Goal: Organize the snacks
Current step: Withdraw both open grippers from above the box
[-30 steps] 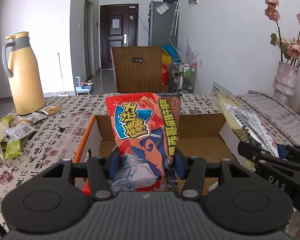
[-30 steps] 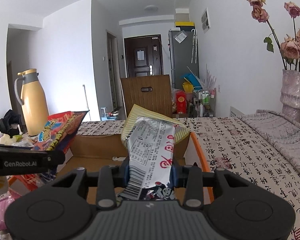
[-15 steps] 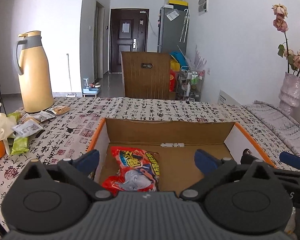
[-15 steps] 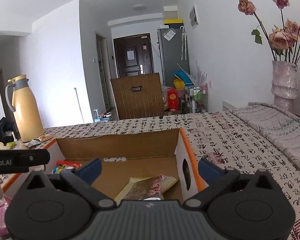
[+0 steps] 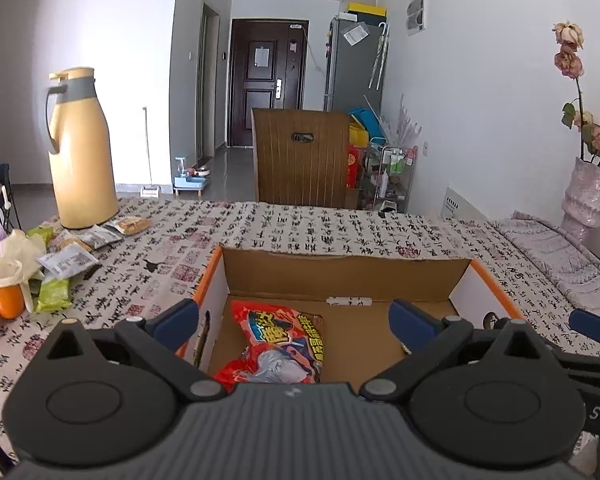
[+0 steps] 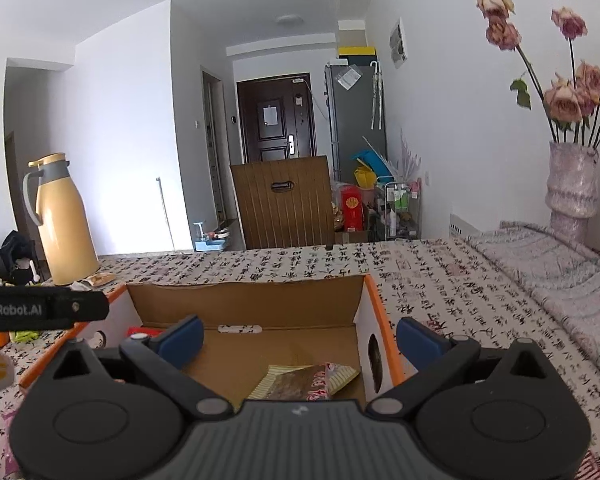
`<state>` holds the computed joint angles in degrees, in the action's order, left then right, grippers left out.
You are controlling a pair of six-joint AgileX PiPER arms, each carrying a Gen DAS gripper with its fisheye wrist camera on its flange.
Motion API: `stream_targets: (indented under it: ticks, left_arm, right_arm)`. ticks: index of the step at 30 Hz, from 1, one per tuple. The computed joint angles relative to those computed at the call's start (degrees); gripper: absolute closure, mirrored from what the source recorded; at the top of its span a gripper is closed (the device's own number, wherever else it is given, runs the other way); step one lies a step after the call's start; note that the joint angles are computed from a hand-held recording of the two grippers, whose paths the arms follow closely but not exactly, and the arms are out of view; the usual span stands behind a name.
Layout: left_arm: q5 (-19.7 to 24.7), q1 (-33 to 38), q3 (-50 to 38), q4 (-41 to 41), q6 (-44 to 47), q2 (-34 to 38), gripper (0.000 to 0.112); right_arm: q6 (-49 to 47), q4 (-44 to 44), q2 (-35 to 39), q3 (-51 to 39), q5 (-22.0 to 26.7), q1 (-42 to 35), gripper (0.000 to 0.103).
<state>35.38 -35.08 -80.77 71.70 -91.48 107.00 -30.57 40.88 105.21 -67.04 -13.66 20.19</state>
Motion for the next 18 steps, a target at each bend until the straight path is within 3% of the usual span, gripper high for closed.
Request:
stream_targets:
  ticks: [5, 18]
  left_arm:
    - [1.9, -1.6, 2.7, 1.9, -1.3, -3.0, 0.009]
    - [4.0, -6.1, 14.5, 5.0, -6.8, -11.5, 0.009]
  right_arm:
    - [-4.1, 3.3, -3.5, 3.2, -0.6, 0.7, 0.0]
    - [-0.7, 1.0, -13.8, 16.7, -1.7, 3.6, 0.0]
